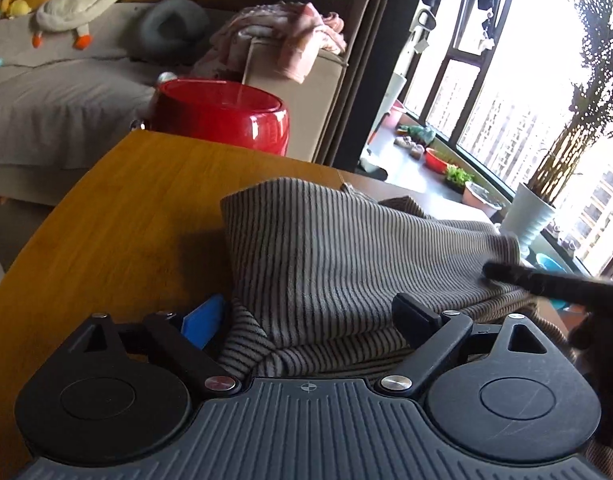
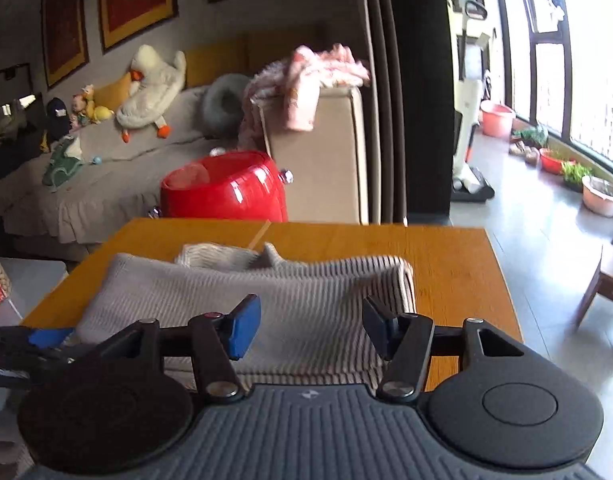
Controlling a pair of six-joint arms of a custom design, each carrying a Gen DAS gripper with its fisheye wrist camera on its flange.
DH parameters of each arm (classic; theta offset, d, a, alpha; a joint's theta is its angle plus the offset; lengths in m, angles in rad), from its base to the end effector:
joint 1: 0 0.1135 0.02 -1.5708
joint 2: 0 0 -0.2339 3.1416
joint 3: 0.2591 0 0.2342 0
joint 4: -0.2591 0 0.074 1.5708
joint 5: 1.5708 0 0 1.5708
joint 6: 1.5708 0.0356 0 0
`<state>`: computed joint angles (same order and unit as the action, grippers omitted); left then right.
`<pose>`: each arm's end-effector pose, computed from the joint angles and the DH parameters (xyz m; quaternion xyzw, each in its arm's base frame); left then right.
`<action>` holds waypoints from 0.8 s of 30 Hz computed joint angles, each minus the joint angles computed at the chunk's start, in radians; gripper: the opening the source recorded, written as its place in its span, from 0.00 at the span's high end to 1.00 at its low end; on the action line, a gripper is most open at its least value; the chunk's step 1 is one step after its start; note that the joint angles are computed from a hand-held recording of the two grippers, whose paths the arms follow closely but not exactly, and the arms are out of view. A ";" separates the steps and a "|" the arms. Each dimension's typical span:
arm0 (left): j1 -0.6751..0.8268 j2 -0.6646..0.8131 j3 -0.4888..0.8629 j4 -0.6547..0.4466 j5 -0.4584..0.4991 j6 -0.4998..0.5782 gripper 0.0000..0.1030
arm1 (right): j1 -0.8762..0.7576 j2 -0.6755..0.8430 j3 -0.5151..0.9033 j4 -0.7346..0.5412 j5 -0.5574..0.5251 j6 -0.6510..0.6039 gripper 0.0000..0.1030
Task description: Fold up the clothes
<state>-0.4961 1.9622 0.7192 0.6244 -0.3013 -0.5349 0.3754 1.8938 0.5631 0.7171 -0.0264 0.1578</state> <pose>0.2925 -0.1463 0.0721 -0.0858 0.8772 -0.1073 0.4600 0.2750 0.1094 0.0666 -0.1024 0.8817 0.1326 0.4411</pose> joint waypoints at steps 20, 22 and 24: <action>0.005 0.106 0.122 -0.002 0.055 0.104 0.15 | 0.000 -0.059 -0.172 0.064 0.027 -0.001 0.30; 0.009 0.104 0.118 0.001 0.062 0.103 0.14 | -0.011 -0.060 -0.173 0.060 0.023 0.017 0.31; 0.010 0.103 0.113 0.010 0.067 0.104 0.13 | -0.004 -0.078 -0.189 0.068 0.048 0.029 0.33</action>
<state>-0.4858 2.0655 0.8324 0.6345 -0.2344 -0.4310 0.3718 1.8154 0.3739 0.7855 0.0221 0.1868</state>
